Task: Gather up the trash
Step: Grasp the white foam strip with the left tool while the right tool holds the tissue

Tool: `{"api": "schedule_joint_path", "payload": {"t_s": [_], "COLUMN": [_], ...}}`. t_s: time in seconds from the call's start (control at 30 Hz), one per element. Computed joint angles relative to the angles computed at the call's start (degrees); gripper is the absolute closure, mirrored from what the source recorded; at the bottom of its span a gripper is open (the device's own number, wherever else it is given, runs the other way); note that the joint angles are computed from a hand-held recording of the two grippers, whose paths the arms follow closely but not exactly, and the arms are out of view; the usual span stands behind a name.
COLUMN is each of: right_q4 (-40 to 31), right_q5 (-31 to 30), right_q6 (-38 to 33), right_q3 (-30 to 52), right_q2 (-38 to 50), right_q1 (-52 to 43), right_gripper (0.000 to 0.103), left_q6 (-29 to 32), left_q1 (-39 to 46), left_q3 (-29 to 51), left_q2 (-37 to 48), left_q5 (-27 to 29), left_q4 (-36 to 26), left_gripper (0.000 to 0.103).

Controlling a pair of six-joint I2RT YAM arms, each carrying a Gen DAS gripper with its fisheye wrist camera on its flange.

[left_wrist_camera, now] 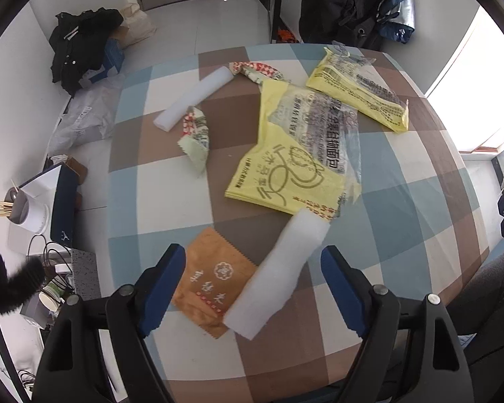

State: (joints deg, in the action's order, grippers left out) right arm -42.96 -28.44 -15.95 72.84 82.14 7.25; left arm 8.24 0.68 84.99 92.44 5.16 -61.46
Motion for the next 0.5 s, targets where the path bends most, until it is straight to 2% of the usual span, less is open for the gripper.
{"api": "schedule_joint_path", "payload": {"t_s": [0.1, 0.3, 0.5], "right_q4": [-0.01, -0.21, -0.01], "right_q5": [0.04, 0.38, 0.84], "right_q6": [-0.10, 0.01, 0.64], "right_q3": [-0.25, -0.32, -0.14], "right_q2": [-0.40, -0.44, -0.13], "right_q1": [0.12, 0.26, 0.51], "right_gripper": [0.087, 0.087, 0.087], "left_q6": [0.23, 0.70, 1.28], "left_q1": [-1.33, -2.43, -2.84], "left_q3": [-0.40, -0.28, -0.92], "left_q2": [0.18, 0.86, 0.28], "left_q5": [-0.44, -1.12, -2.15], "left_q4": [-0.07, -1.13, -0.38], "left_gripper": [0.026, 0.042, 0.068]}}
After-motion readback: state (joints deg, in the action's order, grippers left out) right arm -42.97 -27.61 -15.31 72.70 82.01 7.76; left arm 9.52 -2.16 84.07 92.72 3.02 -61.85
